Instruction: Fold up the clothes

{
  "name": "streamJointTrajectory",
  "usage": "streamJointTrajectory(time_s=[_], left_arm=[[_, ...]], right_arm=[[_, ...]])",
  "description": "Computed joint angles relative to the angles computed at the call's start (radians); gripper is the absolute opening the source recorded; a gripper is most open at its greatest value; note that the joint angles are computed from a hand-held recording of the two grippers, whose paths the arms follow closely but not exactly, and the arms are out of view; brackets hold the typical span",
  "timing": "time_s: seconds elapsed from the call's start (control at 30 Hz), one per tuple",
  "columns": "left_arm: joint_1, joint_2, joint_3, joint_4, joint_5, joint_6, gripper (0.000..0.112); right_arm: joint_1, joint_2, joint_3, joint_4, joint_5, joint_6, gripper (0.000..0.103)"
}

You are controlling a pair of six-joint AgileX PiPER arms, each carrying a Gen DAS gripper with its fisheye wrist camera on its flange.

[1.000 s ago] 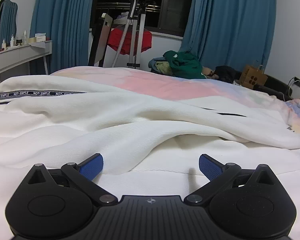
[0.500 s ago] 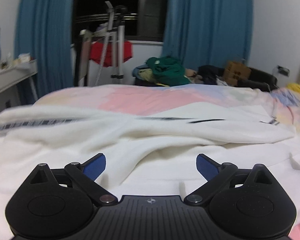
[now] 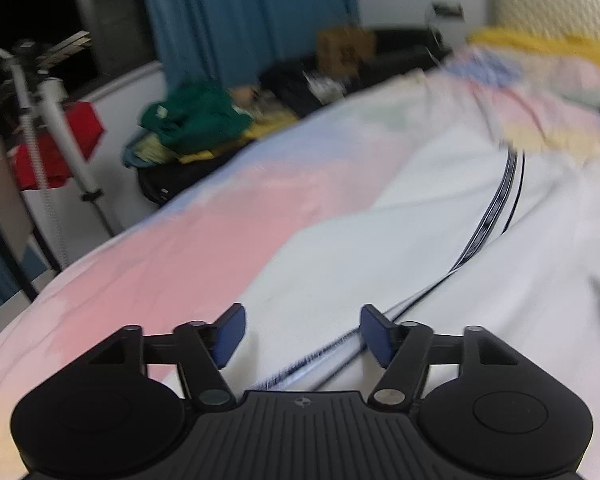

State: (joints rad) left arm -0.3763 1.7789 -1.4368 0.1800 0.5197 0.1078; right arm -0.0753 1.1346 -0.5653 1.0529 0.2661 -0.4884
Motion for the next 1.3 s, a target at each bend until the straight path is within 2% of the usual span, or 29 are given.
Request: streamJointTrajectory(time_s=[0.07,0.17,0.27,0.43,0.57,0.63,0.7,0.8,0.9,1.03,1.1,1.13,1.17,1.2,1.27,1.3], left_arm=[[0.018,0.088,-0.094,-0.072,0.064,0.122,0.046],[0.046,0.133,-0.155,-0.242,0.157,0.33,0.044],[0.063,0.145,-0.175,-0.352,0.231,0.472,0.045],[0.077,0.165,-0.23,-0.384,0.296,0.487,0.053],[0.122,0.151,-0.245,-0.556,0.31,0.556,0.074],[0.129,0.144,-0.261,-0.621,0.318,0.569,0.074],[0.079,0.161,-0.295,-0.589,0.283,0.522,0.073],[-0.051,0.233,-0.384,-0.417,0.246,0.391,0.065],[-0.135,0.311,-0.45,-0.346,0.241,0.353,0.061],[-0.201,0.44,-0.607,-0.314,0.301,0.331,0.058],[-0.23,0.497,-0.683,-0.259,0.328,0.291,0.049],[-0.242,0.515,-0.704,-0.223,0.331,0.264,0.035],[-0.254,0.534,-0.728,-0.187,0.335,0.238,0.028],[-0.254,0.53,-0.719,-0.184,0.326,0.238,0.026],[-0.244,0.502,-0.684,-0.205,0.301,0.249,0.012],[-0.236,0.483,-0.664,-0.226,0.289,0.257,0.011]], right_arm=[[-0.006,0.027,0.001,0.127,-0.013,-0.126,0.062],[-0.013,0.074,-0.008,0.225,-0.014,-0.22,0.062],[-0.033,0.1,-0.007,0.287,0.023,-0.267,0.062],[-0.046,0.091,-0.002,0.293,0.045,-0.264,0.062],[-0.064,0.071,0.004,0.266,0.057,-0.231,0.062],[-0.061,0.059,0.004,0.246,0.048,-0.204,0.062],[-0.057,0.047,0.005,0.236,0.039,-0.187,0.062],[-0.052,0.035,0.009,0.227,0.033,-0.179,0.062],[-0.068,0.033,0.011,0.219,0.043,-0.169,0.062],[-0.1,0.043,0.014,0.265,0.041,-0.197,0.062],[-0.111,0.052,0.015,0.306,0.04,-0.23,0.062],[-0.114,0.059,0.016,0.326,0.041,-0.248,0.062],[-0.114,0.067,0.015,0.339,0.039,-0.26,0.062],[-0.115,0.075,0.015,0.352,0.038,-0.272,0.062],[-0.119,0.085,0.014,0.373,0.041,-0.287,0.062],[-0.123,0.086,0.014,0.377,0.047,-0.288,0.062]])
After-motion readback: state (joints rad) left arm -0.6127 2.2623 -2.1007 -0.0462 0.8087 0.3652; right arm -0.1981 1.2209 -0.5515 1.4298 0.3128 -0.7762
